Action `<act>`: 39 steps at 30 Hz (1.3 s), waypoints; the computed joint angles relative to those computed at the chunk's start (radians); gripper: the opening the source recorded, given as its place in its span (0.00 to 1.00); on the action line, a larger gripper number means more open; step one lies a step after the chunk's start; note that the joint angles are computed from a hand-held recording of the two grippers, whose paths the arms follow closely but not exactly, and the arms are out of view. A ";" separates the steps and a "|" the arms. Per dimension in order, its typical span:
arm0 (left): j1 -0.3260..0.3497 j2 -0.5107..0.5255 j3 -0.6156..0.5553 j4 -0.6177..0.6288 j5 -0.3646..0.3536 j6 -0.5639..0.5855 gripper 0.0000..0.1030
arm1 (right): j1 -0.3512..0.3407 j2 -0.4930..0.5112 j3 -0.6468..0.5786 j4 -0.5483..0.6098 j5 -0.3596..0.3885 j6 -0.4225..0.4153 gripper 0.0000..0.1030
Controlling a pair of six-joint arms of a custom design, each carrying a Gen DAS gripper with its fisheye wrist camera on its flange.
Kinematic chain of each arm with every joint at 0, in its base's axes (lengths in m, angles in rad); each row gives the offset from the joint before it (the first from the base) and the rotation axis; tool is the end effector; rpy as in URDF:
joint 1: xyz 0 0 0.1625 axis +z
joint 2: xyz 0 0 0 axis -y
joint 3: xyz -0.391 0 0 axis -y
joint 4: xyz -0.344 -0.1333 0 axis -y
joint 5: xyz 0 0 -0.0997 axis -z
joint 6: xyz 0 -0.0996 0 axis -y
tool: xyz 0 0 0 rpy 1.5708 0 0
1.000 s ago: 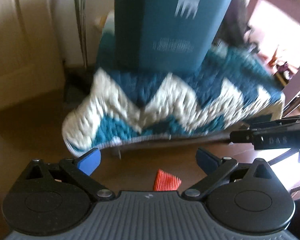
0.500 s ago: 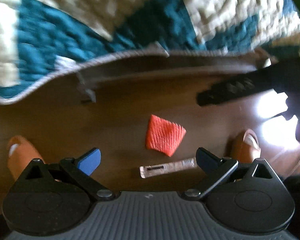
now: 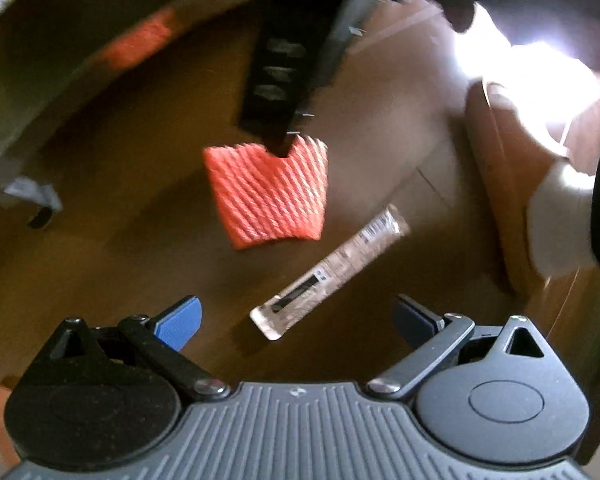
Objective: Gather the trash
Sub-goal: 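Grasp the white stick wrapper with the left gripper while the right grasps the red mesh sleeve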
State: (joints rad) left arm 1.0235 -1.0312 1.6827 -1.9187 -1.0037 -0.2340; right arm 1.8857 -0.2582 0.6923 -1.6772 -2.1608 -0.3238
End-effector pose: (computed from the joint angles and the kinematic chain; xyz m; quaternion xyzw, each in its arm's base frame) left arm -0.1238 -0.5621 0.1794 0.1898 0.9308 0.0289 0.3110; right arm 0.3088 -0.6965 0.0072 0.3414 -0.8814 -0.1573 0.2861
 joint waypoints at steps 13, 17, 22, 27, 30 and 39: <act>0.031 0.042 0.106 -0.149 0.023 0.250 0.72 | -0.013 0.003 0.167 -0.156 -0.046 -0.221 0.56; 0.041 0.052 0.109 -0.173 0.029 0.274 0.59 | -0.014 0.011 0.196 -0.208 -0.068 -0.229 0.56; 0.037 0.052 0.140 -0.235 0.039 0.321 0.52 | -0.004 -0.001 0.271 -0.310 -0.092 -0.285 0.58; 0.023 0.048 0.166 -0.276 0.070 0.331 0.32 | 0.008 0.000 0.296 -0.339 -0.119 -0.286 0.55; 0.027 0.044 0.164 -0.275 0.070 0.315 0.29 | 0.013 0.004 0.294 -0.337 -0.128 -0.277 0.53; 0.040 0.059 0.148 -0.265 0.080 0.257 0.24 | 0.018 0.000 0.275 -0.354 -0.136 -0.267 0.13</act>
